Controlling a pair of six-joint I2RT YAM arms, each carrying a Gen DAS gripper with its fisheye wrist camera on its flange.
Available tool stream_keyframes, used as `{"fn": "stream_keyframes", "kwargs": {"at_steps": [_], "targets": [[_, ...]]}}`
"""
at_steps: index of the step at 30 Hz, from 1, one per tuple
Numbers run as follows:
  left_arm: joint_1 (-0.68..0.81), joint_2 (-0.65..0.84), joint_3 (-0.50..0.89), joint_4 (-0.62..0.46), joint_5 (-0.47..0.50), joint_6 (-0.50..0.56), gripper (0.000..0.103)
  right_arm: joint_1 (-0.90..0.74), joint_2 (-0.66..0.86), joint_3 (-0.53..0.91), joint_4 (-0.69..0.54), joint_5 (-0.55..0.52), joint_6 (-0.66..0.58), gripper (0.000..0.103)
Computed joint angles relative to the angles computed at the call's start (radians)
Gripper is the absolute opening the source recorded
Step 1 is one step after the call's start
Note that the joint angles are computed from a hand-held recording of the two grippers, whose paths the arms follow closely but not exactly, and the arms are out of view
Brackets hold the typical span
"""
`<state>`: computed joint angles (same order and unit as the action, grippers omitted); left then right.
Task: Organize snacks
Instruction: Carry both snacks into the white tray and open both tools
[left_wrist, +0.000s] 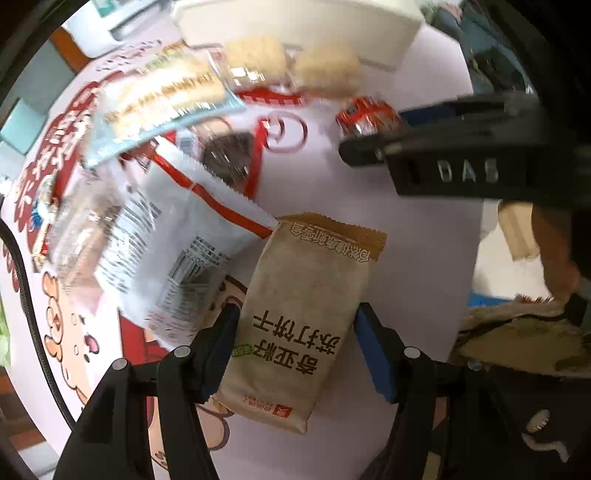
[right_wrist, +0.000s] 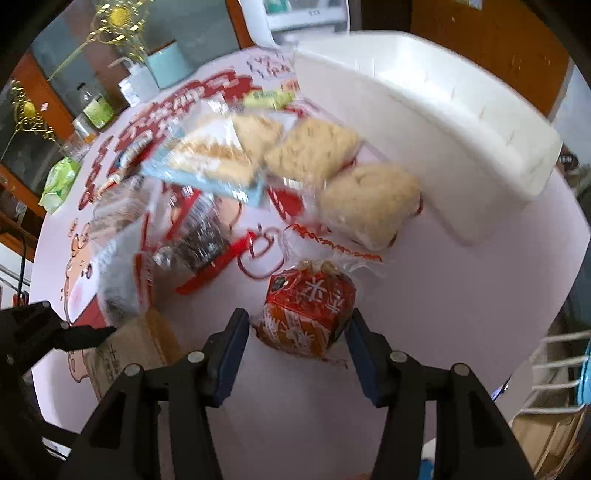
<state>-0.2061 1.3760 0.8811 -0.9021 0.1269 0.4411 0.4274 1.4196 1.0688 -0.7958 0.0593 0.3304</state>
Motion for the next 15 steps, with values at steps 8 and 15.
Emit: {"fn": "stream_keyframes", "kwargs": {"at_steps": [8, 15], "targets": [[0.118, 0.0, 0.279, -0.141, 0.106, -0.062, 0.062, -0.026, -0.099, 0.129, -0.068, 0.031, -0.081, 0.054], [0.156, 0.019, 0.605, -0.297, 0.171, -0.199, 0.062, -0.155, -0.122, 0.233, -0.075, -0.045, -0.18, 0.054]]}}
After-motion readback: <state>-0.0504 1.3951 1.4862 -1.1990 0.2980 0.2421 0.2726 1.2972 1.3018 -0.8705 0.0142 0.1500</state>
